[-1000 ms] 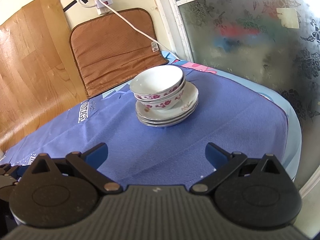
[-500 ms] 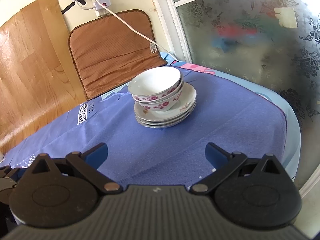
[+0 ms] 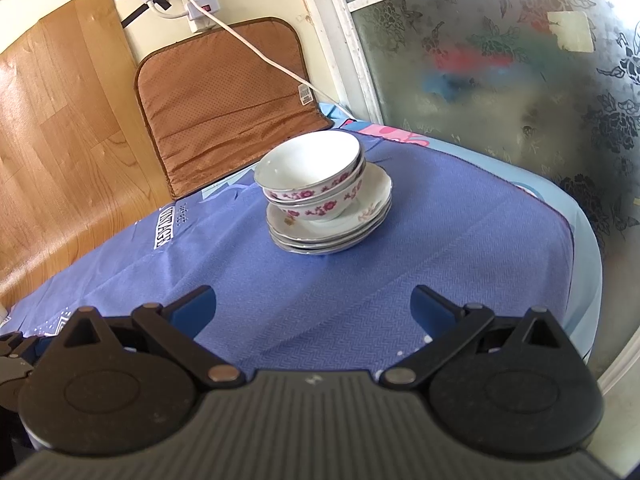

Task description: Organize plates and bowls

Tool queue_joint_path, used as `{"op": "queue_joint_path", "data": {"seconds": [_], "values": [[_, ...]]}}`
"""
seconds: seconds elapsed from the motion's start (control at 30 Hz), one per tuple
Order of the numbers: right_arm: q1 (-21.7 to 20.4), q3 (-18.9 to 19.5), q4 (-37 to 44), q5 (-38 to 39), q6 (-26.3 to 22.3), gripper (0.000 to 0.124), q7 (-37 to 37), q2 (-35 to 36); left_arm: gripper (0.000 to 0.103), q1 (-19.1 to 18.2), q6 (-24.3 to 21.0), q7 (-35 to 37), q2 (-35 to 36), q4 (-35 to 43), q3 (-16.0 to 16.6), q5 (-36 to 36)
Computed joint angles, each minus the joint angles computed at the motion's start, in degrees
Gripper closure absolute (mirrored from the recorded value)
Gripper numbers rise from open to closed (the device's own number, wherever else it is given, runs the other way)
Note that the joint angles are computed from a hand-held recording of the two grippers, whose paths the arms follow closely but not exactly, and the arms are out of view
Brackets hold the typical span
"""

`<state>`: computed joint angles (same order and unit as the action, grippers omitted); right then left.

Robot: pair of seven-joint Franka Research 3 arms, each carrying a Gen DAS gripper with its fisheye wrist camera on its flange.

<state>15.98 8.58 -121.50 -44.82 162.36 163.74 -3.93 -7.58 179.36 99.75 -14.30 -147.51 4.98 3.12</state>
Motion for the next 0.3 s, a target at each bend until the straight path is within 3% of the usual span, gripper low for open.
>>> {"op": "queue_joint_path", "data": {"seconds": [0.07, 0.17, 0.3], "values": [[0.0, 0.0, 0.0, 0.0, 0.0, 0.021, 0.0, 0.0, 0.000, -0.2, 0.0, 0.1, 0.0, 0.0, 0.1, -0.1], [0.0, 0.0, 0.0, -0.1, -0.1, 0.021, 0.0, 0.0, 0.000, -4.7, 0.3, 3.4, -0.3, -0.4, 4.3, -3.2], [0.0, 0.0, 0.0, -0.5, 0.0, 0.021, 0.4, 0.0, 0.000, -7.8, 0.8, 5.9, -0.9, -0.7, 7.1, -5.9]]}}
